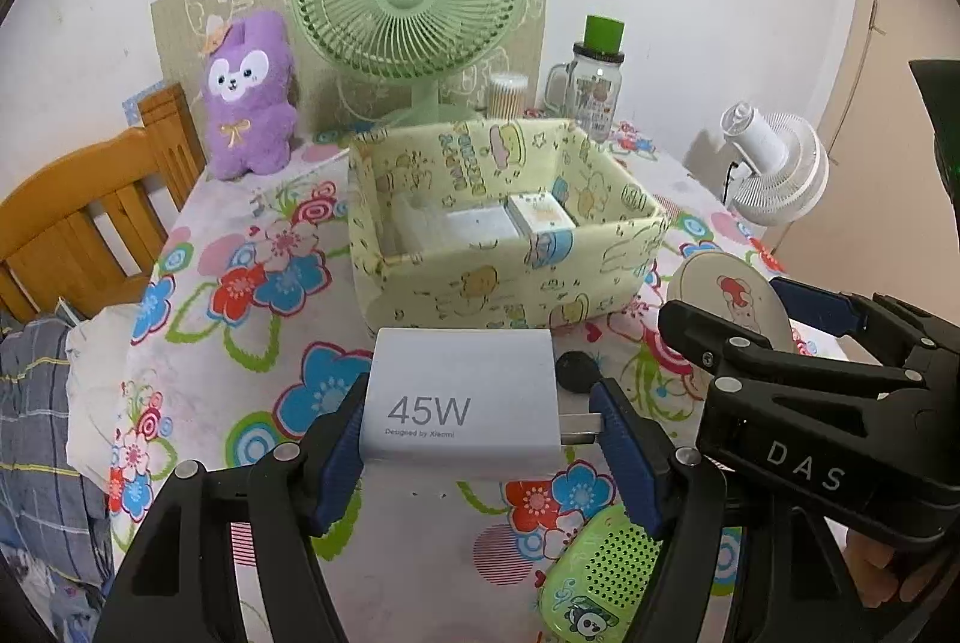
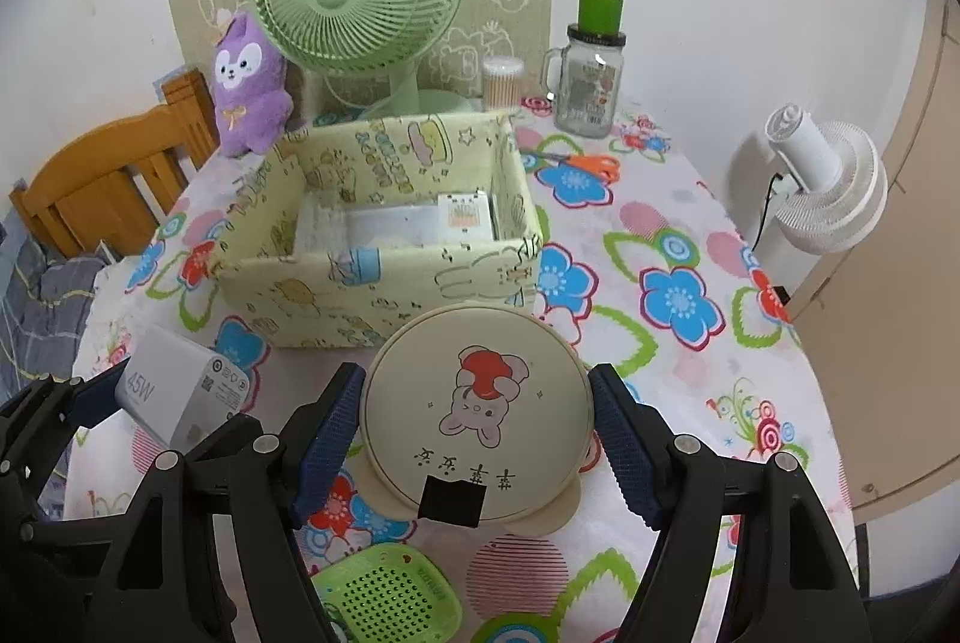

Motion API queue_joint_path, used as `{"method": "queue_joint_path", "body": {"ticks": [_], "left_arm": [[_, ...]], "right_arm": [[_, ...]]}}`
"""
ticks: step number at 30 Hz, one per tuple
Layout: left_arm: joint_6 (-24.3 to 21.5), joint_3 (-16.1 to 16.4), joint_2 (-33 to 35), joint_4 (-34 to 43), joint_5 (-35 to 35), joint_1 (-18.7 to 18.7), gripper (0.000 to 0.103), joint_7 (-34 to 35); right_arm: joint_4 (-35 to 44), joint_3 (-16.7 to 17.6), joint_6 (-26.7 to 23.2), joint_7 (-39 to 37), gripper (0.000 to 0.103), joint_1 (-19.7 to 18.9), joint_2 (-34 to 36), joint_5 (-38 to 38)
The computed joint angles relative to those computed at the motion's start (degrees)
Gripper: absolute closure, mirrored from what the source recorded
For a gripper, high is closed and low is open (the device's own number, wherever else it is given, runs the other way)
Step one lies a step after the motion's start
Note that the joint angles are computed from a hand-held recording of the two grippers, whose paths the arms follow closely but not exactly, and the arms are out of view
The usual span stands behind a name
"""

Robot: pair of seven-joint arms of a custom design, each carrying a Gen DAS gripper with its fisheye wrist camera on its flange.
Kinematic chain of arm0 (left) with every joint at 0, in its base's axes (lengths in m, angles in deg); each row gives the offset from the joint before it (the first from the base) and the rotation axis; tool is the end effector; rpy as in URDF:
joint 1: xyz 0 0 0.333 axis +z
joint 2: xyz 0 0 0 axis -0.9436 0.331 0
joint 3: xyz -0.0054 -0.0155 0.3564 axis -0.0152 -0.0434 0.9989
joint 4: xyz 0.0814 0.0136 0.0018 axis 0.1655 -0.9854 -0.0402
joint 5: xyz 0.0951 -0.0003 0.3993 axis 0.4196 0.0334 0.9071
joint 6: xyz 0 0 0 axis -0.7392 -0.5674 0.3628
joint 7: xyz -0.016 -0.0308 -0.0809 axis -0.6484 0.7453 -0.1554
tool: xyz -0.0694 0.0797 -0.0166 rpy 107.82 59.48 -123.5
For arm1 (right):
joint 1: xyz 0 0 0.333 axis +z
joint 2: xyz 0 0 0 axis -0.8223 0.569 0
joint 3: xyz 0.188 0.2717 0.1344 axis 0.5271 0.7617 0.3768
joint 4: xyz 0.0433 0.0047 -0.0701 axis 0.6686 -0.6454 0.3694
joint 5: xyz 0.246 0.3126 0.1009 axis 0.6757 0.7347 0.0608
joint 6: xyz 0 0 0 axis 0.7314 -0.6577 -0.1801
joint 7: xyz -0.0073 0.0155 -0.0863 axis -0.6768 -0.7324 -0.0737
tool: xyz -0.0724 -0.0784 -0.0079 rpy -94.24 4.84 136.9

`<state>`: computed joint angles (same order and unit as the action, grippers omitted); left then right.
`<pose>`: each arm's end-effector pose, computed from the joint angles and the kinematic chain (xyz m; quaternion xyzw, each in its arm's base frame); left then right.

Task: Organize rigid objects
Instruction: 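Lift the charger and compact with both tools toward the fabric box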

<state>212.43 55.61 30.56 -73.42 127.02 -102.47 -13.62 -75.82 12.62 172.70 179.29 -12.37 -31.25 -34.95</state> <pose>0.5736 -0.4392 0.3530 -0.7256 0.5830 -0.2548 0.2620 0.6320 0.4348 0.3414 -0.7868 0.5035 -0.1837 0.3060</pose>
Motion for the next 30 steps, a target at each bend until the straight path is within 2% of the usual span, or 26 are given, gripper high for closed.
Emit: {"method": "queue_joint_path", "body": {"ticks": [18, 22, 30], "left_arm": [[-3.8, -2.1, -5.3, -1.9, 0.7, 0.4, 0.03, -0.9], [-4.4, -2.7, -5.7, -1.5, 0.4, 0.5, 0.03, -0.5], [-5.8, -3.0, -5.5, 0.6, -0.5, 0.5, 0.03, 1.6]], "right_arm": [[-3.6, -1.9, 0.6, 2.4, 0.026, 2.3, -5.9, -2.6], [-4.2, -3.4, 0.7, 3.8, 0.026, 3.4, -7.0, -4.2], [-3.9, -1.4, 0.4, 3.8, 0.026, 1.1, -8.1, -5.0]]}}
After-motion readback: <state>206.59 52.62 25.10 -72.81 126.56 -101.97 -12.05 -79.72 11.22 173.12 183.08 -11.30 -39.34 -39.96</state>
